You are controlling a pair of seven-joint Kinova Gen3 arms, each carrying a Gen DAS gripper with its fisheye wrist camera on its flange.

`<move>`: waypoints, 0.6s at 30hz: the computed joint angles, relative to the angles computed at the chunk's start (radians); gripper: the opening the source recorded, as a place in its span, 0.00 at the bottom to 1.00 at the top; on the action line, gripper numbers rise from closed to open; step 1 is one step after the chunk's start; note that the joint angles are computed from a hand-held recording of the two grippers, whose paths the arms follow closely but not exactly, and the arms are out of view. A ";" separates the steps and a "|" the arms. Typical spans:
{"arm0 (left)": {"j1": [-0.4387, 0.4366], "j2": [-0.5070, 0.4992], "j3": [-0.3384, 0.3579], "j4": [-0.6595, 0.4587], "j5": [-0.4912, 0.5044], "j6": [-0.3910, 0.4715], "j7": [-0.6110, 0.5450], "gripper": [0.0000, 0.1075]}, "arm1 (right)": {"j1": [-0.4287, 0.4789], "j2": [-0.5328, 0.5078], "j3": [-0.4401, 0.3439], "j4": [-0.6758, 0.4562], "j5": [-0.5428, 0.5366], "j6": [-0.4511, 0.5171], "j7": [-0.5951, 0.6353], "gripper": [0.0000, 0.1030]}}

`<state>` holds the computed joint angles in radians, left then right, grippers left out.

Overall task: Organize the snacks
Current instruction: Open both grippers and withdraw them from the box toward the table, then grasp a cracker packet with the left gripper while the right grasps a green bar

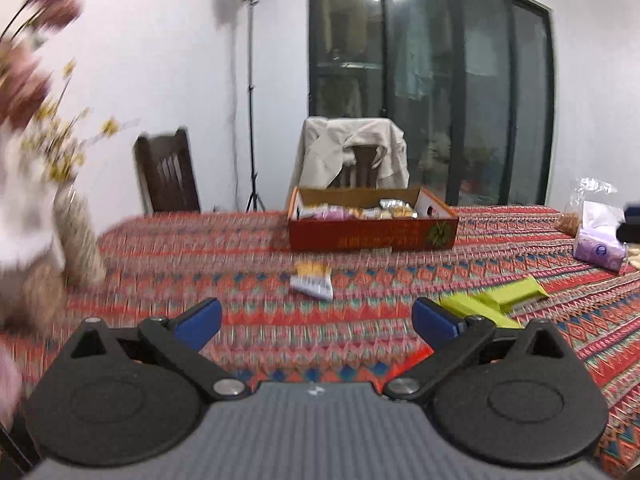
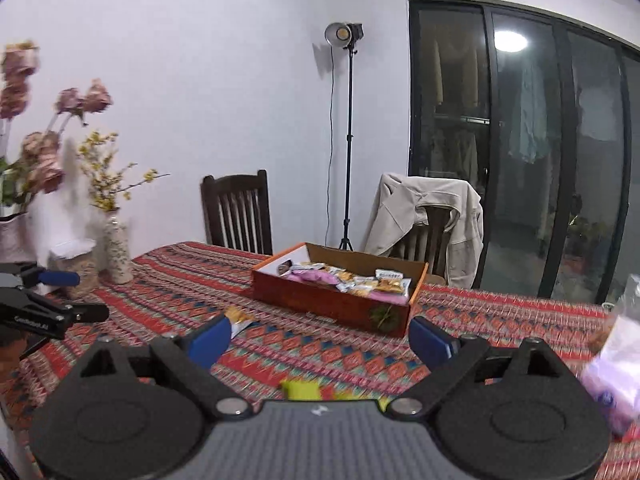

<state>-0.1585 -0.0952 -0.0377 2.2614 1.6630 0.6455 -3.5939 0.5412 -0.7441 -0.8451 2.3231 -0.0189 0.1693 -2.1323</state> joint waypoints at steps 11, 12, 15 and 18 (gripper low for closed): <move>-0.053 -0.038 -0.054 0.092 -0.112 0.062 -0.018 0.96 | -0.001 -0.192 -0.199 0.056 -0.195 0.164 -0.224 0.99; -0.056 -0.038 -0.054 0.096 -0.104 0.065 -0.027 0.96 | 0.006 -0.198 -0.209 0.051 -0.197 0.179 -0.229 0.99; -0.060 -0.019 -0.051 0.086 -0.118 0.074 -0.004 0.96 | 0.016 -0.219 -0.227 0.044 -0.208 0.213 -0.240 0.98; -0.047 0.006 -0.035 0.065 -0.124 0.054 0.014 0.96 | 0.028 -0.213 -0.236 0.051 -0.213 0.195 -0.234 0.97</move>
